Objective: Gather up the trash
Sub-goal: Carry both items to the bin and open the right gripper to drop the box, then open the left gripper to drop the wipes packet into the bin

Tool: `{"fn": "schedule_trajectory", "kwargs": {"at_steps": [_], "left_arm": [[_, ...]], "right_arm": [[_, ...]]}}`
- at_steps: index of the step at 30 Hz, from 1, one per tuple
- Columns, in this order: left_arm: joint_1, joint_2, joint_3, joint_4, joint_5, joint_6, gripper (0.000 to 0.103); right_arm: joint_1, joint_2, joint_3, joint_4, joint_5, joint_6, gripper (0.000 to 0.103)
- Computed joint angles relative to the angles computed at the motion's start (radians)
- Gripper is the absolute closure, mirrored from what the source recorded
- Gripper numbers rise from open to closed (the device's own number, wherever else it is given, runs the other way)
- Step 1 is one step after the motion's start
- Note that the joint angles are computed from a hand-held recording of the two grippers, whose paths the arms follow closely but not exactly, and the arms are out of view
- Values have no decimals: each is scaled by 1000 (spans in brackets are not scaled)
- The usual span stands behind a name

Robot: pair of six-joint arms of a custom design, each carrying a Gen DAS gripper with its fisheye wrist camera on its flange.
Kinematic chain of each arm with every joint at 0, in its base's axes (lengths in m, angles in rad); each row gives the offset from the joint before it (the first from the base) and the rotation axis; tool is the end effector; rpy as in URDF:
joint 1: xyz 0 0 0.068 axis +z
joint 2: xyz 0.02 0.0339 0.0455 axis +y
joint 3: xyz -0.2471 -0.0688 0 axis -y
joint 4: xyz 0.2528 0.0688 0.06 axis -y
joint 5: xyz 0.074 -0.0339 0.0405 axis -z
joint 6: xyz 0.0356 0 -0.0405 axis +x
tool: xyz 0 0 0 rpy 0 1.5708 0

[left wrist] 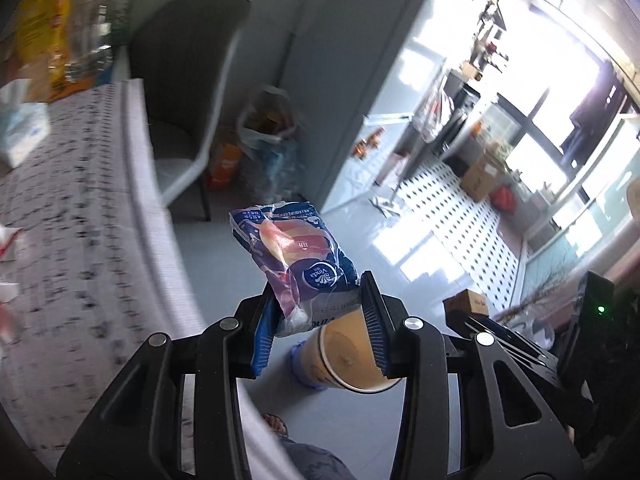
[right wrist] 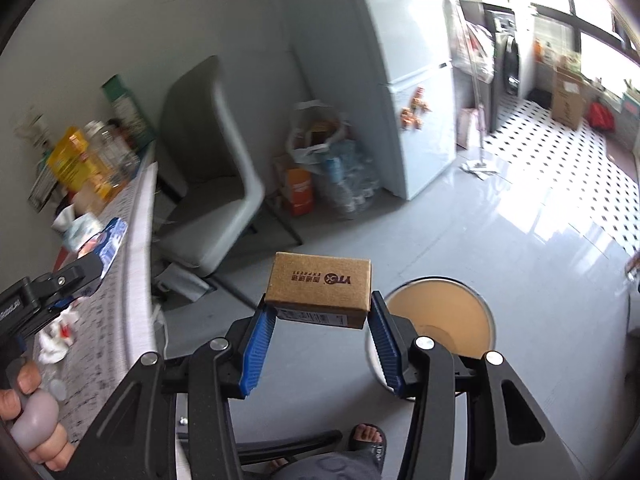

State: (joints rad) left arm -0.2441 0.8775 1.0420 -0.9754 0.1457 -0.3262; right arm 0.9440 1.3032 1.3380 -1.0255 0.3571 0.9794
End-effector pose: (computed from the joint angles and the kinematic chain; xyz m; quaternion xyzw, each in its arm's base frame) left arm 0.1704 -0.0478 0.3250 -0.0110 0.9265 -0.1689 0.3359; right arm 0.1650 0.2066 0.3308 0.0675 0.9420 0.1335 0.3006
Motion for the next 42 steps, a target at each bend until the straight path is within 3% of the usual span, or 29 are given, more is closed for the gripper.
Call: {"fn": "schedule_trajectory", "kwargs": {"at_steps": [2, 3, 5, 9, 21, 23, 24, 25, 28, 34, 42], "left_arm": [[-86, 45, -1, 38, -45, -46, 63], [-128, 78, 1, 62, -61, -67, 63], [-187, 133, 9, 95, -85, -96, 63], [-304, 266, 36, 166, -113, -143, 63], [-495, 644, 180, 324, -62, -203, 60], [-507, 680, 196, 348, -34, -199, 49], [-509, 696, 208, 353, -14, -194, 30], [-508, 692, 205, 363, -4, -196, 20], [-492, 655, 178, 380, -9, -202, 16], [-452, 525, 132, 309, -53, -193, 16], [-325, 257, 116, 96, -131, -126, 16]], "right_arm": [[-63, -31, -65, 24, -25, -32, 53], [-93, -43, -95, 29, -30, -41, 39], [-133, -87, -161, 36, -12, -25, 19], [-227, -221, -310, 52, -56, 1, 19], [-420, -576, -471, -127, -62, 5, 19], [-457, -618, -496, -140, -78, 3, 19], [-472, -637, -510, -145, -87, 7, 19], [-479, -646, -522, -144, -94, 10, 19], [-466, -660, -542, -144, -100, 23, 19], [-351, -574, -511, -98, -73, 82, 19], [-139, -392, -347, -59, 13, 170, 11]]}}
